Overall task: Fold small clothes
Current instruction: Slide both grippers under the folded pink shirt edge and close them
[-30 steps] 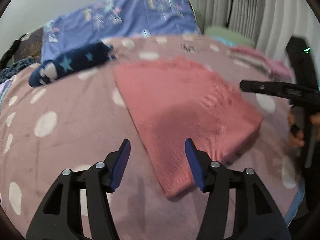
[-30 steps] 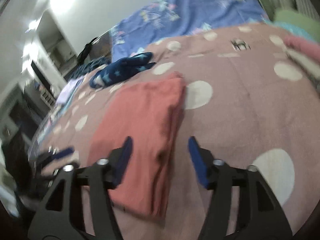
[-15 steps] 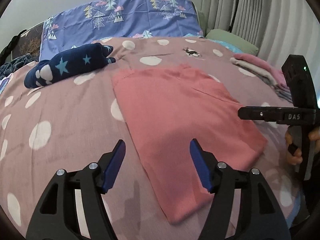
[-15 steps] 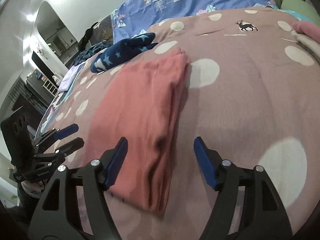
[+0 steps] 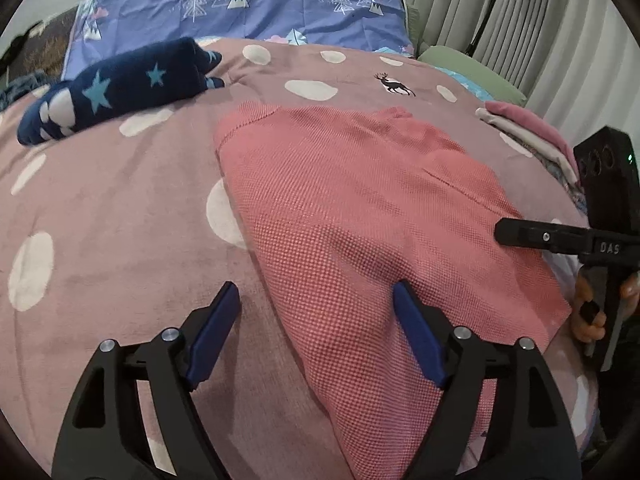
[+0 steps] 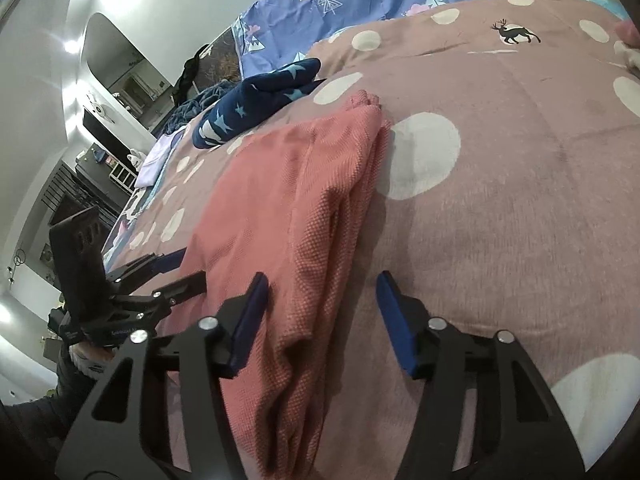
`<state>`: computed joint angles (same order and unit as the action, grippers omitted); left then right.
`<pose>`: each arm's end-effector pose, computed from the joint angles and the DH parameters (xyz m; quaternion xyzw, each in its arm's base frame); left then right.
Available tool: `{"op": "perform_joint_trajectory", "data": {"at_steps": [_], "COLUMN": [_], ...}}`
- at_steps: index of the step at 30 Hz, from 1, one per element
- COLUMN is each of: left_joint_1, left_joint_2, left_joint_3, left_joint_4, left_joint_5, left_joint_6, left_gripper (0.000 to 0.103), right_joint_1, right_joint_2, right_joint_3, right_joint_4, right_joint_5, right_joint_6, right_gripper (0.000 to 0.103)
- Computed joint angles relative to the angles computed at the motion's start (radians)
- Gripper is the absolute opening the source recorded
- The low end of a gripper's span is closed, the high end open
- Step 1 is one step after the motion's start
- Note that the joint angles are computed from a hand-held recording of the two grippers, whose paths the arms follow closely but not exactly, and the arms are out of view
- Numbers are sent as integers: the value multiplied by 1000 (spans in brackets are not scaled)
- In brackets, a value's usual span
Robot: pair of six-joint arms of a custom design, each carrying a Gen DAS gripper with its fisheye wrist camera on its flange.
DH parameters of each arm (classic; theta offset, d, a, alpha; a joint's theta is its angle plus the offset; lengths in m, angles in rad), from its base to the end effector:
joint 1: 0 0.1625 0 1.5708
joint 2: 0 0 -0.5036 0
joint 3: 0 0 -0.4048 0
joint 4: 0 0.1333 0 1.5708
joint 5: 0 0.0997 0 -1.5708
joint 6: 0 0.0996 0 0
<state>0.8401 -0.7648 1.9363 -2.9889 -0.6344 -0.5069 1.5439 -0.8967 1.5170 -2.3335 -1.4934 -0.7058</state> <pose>-0.2627 -0.6130 0.1053 0.0437 0.8863 -0.3492 0.3011 0.1206 -0.7600 0.2365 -0.3345 0.9389 -0.0802 0.0106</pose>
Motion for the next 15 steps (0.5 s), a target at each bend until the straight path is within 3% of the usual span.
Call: {"op": "perform_joint_trajectory", "data": {"at_steps": [15], "left_joint_1": [41], "left_joint_2": [6], "left_joint_3": [-21], "left_joint_4": [-69], "left_joint_5": [-91], "left_joint_6": [110], "left_gripper": [90], "right_joint_1": [18], "right_joint_2": [66], "right_joint_3": [-74], "right_joint_4": [28], "right_joint_5": [-15], "right_joint_6": [-6], "right_gripper": [55]}}
